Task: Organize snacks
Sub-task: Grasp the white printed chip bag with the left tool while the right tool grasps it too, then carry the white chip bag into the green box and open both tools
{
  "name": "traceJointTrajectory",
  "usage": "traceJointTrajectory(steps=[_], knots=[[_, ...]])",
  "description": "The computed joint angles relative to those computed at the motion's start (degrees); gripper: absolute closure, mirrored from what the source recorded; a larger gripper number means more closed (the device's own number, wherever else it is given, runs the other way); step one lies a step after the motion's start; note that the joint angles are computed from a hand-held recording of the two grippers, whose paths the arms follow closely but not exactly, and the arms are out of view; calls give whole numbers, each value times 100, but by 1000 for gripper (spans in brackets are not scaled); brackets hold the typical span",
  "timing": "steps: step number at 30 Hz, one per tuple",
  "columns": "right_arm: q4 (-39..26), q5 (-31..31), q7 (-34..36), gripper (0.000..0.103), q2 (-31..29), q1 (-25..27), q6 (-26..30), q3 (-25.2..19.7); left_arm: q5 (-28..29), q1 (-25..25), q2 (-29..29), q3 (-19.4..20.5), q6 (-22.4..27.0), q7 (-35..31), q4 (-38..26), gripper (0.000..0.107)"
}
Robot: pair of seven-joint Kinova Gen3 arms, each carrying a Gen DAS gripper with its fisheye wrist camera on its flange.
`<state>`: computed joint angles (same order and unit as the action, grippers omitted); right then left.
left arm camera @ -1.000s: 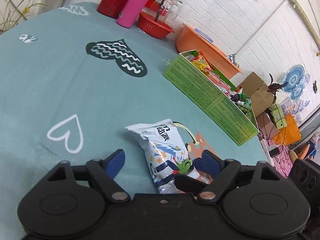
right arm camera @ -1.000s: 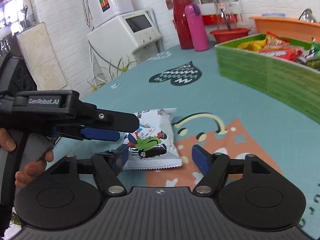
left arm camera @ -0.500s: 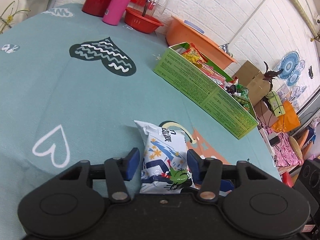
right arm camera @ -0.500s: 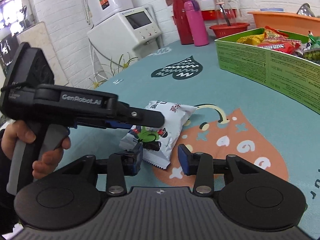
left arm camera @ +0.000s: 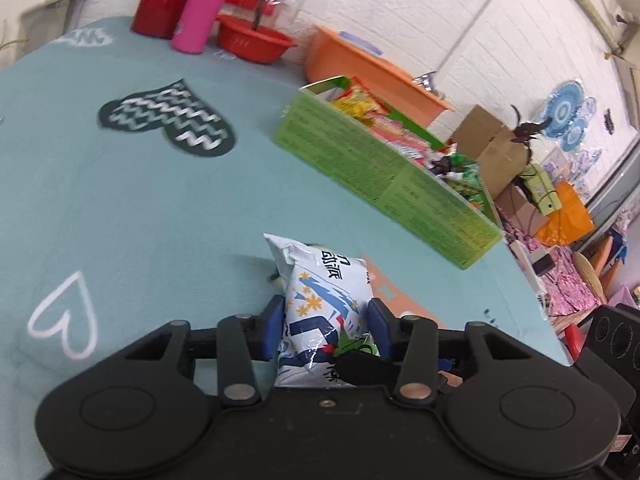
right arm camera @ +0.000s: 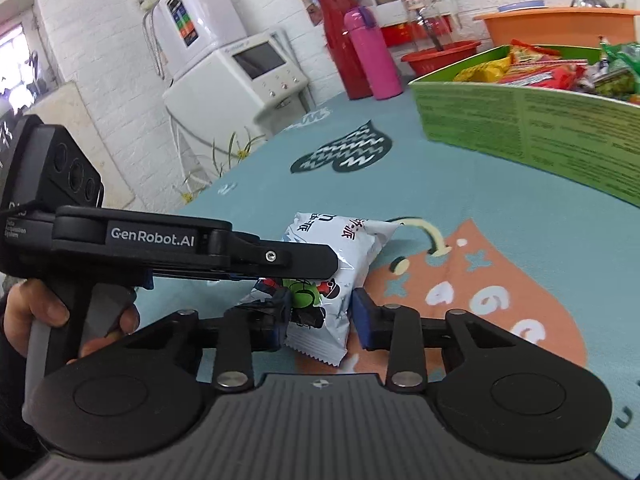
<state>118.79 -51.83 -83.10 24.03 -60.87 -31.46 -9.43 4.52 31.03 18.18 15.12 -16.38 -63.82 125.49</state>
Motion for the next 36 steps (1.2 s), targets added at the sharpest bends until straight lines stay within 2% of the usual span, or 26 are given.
traceJointTrajectory(steps=[3, 7, 11, 17, 20, 31, 36], knots=[[195, -459, 264, 45, -185, -227, -452, 63, -260, -121, 52, 206, -9, 53, -251, 50], [396, -948, 666, 46, -435, -247, -1044, -58, -317, 135, 112, 84, 93, -220, -708, 50], [547, -1095, 775, 46, -582, -69, -1531, -237, -219, 445, 265, -115, 366, -634, -1322, 50], [494, -1381, 1304, 46, -678, 284, -1953, -400, -235, 449, 658, -56, 717, -903, -2260, 51], [447, -1369, 1545, 46, -704, 497, -2084, -404, -321, 299, 893, 108, 889, -973, -2722, 51], [-1, -960, 1852, 49, -389, 1364, -1535, -112, -257, -104, 2018, 530, 2020, -1332, -4579, 52], [-253, -848, 2070, 50, -207, 1560, -1177, 59, -92, -56, 2370, 401, 2486, -1540, -5211, 51]])
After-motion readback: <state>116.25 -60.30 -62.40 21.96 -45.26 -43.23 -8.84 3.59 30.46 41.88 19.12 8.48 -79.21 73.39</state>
